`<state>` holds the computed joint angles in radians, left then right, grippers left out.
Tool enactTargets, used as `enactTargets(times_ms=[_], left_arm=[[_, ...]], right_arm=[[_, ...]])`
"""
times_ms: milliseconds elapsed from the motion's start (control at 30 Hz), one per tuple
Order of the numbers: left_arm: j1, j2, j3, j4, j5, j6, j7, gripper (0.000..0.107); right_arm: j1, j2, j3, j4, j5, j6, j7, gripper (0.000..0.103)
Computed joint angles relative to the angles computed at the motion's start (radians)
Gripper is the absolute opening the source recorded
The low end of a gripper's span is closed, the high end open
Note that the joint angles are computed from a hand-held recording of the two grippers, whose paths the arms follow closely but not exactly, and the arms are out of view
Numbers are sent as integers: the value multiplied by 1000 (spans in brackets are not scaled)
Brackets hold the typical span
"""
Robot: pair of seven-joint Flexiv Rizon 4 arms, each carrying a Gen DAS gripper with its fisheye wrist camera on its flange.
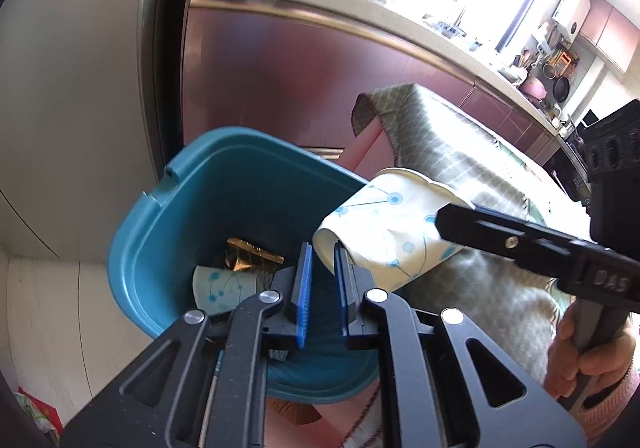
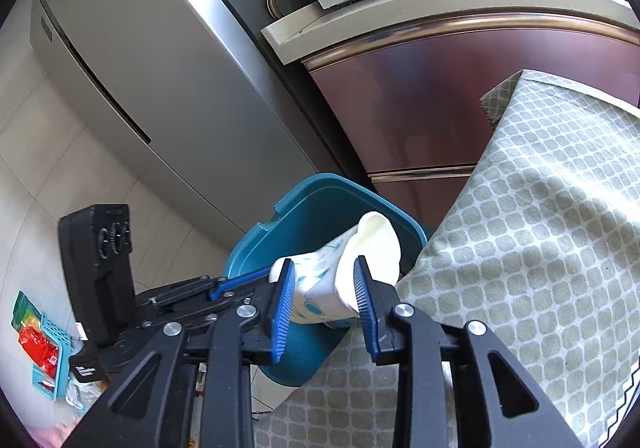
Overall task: Collect trash
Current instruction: 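Carry both paper cups to the teal bin and drop them in, then move both open tools back over the table toward the remaining trash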
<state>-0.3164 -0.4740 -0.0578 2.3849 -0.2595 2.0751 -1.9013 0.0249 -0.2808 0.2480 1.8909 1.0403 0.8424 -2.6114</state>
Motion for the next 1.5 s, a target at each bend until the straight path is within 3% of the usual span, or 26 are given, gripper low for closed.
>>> enactTargets(times_ms=[67, 100, 133, 667, 967, 1133, 1300, 1400, 1500], left_arm=[[-20, 21, 13, 25, -12, 13, 2, 11], [-31, 25, 19, 28, -22, 15, 7, 14], [-39, 28, 24, 27, -33, 10, 13, 14], [-84, 24, 42, 36, -124, 7, 14, 14], [-62, 30, -12, 3, -26, 55, 25, 21], [-54, 17, -76, -79, 65, 23, 56, 27], [-72, -34, -144, -219, 141, -58, 115, 33], [-123, -72, -148, -310, 141, -114, 159, 41], [-190, -118, -137, -410, 121, -176, 204, 42]], right_arm=[[-3, 1, -2, 1, -6, -15, 0, 31], [1, 0, -5, 2, -25, -22, 9, 40], [11, -2, -7, 3, -50, -19, 25, 42], [-49, 61, -36, 50, 38, -97, -84, 42], [-122, 211, -136, 129, 133, -227, -239, 42], [-173, 305, -240, 173, 163, -301, -296, 43], [-242, 349, -341, 202, 163, -306, -307, 43], [-288, 344, -390, 205, 148, -289, -299, 44], [-333, 314, -421, 193, 133, -252, -284, 47]])
